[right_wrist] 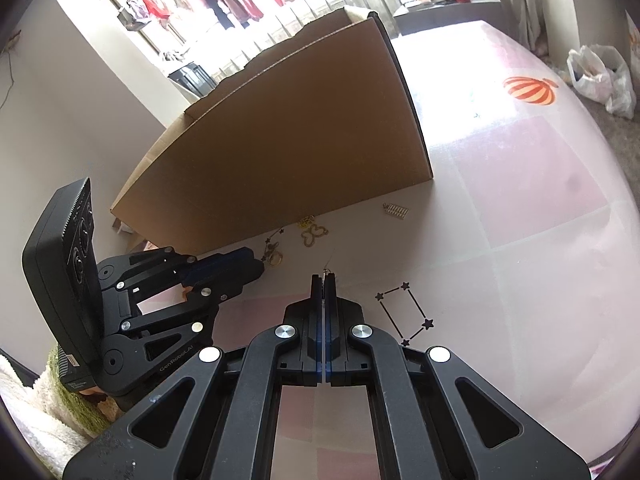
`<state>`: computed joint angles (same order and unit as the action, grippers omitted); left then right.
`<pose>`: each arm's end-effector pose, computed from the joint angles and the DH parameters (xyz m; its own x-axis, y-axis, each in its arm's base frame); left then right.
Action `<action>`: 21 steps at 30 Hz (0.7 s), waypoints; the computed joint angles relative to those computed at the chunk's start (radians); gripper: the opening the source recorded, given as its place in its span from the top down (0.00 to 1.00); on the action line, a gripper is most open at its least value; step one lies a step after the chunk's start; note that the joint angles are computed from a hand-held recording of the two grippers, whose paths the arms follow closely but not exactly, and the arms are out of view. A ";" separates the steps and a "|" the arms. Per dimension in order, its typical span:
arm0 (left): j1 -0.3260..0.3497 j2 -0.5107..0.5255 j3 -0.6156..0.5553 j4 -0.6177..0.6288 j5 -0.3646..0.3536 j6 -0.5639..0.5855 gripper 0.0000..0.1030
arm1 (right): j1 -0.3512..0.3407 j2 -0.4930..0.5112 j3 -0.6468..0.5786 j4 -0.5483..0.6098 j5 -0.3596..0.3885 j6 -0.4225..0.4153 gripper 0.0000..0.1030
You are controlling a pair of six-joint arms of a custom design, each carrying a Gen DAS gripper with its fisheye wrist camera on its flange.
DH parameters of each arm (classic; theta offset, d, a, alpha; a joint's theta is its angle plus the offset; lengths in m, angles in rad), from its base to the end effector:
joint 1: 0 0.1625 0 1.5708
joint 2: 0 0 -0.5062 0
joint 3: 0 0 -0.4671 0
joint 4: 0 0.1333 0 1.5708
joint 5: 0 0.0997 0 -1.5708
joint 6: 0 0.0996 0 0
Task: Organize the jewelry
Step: 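Grasp the small gold ring beside the box with the left tool, then carry the gold ring into the box and open the left tool while the right tool releases its charm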
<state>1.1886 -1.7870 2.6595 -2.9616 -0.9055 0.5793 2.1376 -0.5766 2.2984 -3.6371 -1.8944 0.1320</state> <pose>0.0624 -0.3669 0.2805 -0.5290 0.4493 -0.7199 0.7332 0.6692 -0.1210 0.3434 -0.3502 -0.0785 -0.9166 -0.3103 0.2522 -0.3881 0.8422 -0.3742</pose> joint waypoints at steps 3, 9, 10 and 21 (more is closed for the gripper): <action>-0.021 -0.072 0.013 0.016 -0.011 -0.018 0.90 | 0.024 -0.012 -0.003 0.005 -0.014 -0.002 1.00; -0.085 -0.275 0.001 0.124 -0.068 -0.081 0.90 | 0.089 -0.065 -0.022 0.004 -0.047 -0.035 1.00; -0.100 -0.299 -0.007 0.140 -0.074 -0.092 0.90 | 0.099 -0.080 -0.029 0.008 -0.042 -0.045 1.00; 0.016 -0.105 -0.315 0.334 -0.186 -0.269 0.90 | 0.102 -0.079 -0.264 0.181 0.065 -0.231 1.00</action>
<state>1.2041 -1.8919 2.3447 -2.6273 -1.0913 0.3108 2.2392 -0.6553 2.0347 -3.4560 -1.8290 -0.0989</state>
